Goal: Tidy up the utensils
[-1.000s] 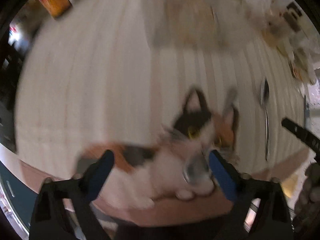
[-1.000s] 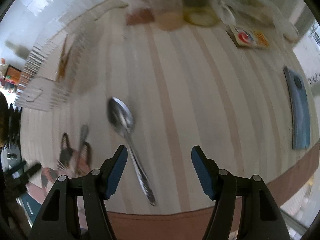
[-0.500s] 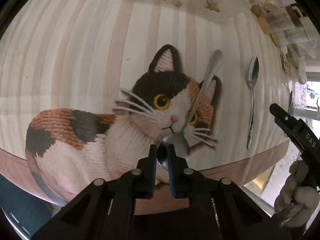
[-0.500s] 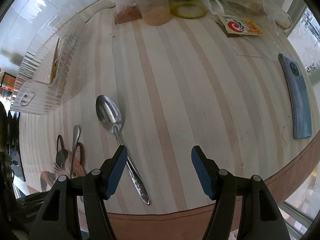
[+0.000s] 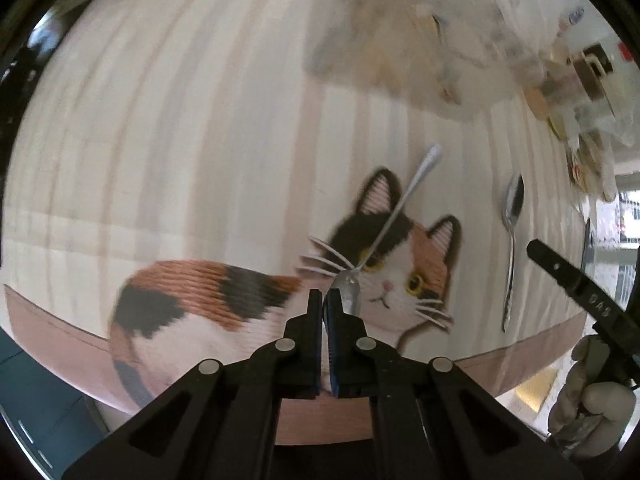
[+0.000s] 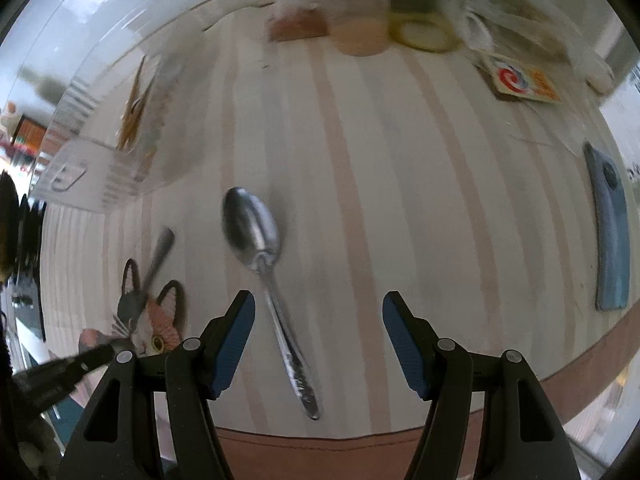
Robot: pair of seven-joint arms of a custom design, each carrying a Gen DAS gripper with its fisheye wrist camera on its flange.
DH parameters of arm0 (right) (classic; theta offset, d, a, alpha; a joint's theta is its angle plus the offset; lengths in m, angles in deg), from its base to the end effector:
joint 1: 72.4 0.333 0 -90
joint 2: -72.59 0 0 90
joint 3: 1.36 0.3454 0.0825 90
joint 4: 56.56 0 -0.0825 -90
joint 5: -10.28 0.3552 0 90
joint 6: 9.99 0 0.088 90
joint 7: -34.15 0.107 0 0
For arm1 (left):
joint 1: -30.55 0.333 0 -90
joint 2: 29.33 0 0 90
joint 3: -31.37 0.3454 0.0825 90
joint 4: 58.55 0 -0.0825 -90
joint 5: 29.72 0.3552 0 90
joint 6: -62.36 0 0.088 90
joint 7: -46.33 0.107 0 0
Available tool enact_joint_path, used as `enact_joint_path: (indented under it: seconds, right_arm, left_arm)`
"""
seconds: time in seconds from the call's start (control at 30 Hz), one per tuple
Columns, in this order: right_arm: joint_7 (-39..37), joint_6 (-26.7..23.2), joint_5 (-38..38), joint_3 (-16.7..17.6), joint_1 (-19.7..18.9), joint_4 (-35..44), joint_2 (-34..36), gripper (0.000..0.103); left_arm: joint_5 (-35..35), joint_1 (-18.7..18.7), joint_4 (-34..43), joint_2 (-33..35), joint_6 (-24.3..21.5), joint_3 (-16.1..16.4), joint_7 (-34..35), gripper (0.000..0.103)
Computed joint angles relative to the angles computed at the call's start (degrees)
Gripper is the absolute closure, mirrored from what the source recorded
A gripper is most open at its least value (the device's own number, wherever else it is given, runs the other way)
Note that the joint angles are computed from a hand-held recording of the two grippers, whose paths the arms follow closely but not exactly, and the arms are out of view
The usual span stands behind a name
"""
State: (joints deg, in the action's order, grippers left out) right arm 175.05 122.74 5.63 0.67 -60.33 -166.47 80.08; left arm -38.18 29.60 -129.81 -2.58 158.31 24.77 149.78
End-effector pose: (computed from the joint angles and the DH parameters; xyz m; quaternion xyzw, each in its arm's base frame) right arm 0.5760 0.1422 0.4946 -0.4639 0.8753 -0.0591 0.1235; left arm 0.6708 -0.0847 0.5297 0.5754 -0.8116 0.0627 0.0784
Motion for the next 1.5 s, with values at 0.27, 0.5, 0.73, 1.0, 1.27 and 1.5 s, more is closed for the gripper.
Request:
enact_joint_path:
  seconds: [0.27, 0.5, 0.73, 1.0, 1.27, 1.5]
  right_arm:
    - [-1.79, -1.34, -3.20, 0.25, 1.24, 6.51, 5.97, 0.042]
    - [0.96, -6.72, -10.73, -0.81, 4.04, 12.95, 10.26, 0.092]
    - [2.83, -6.61, -11.07, -0.74, 4.17, 14.79, 9.49, 0.101]
    - [6.59, -3.14, -12.36, -0.22, 5.01, 12.92, 4.68, 0.102]
    - [8.81, -0.46, -15.07, 0.38, 5.17, 12.88, 1.03, 0.102]
    - [6.92, 0.52, -11.68, 0.92, 4.70, 11.99, 1.75, 0.102]
  left_arm:
    - [0.50, 0.94, -1.80, -2.74, 4.84, 0.60, 1.14, 0.103]
    - [-0.36, 1.94, -6.49, -6.11, 9.07, 0.93, 0.69, 0.103]
    - [-2.04, 3.42, -4.87, -7.01, 10.93, 0.89, 1.72, 0.103]
    - [-4.11, 4.51, -0.69, -7.72, 13.09, 0.69, 3.66, 0.103]
    - [-6.61, 5.93, 6.66, -5.11, 12.19, 0.02, 5.45, 0.103]
    - [-3.92, 7.10, 2.69, -2.21, 6.18, 1.49, 5.33, 0.068]
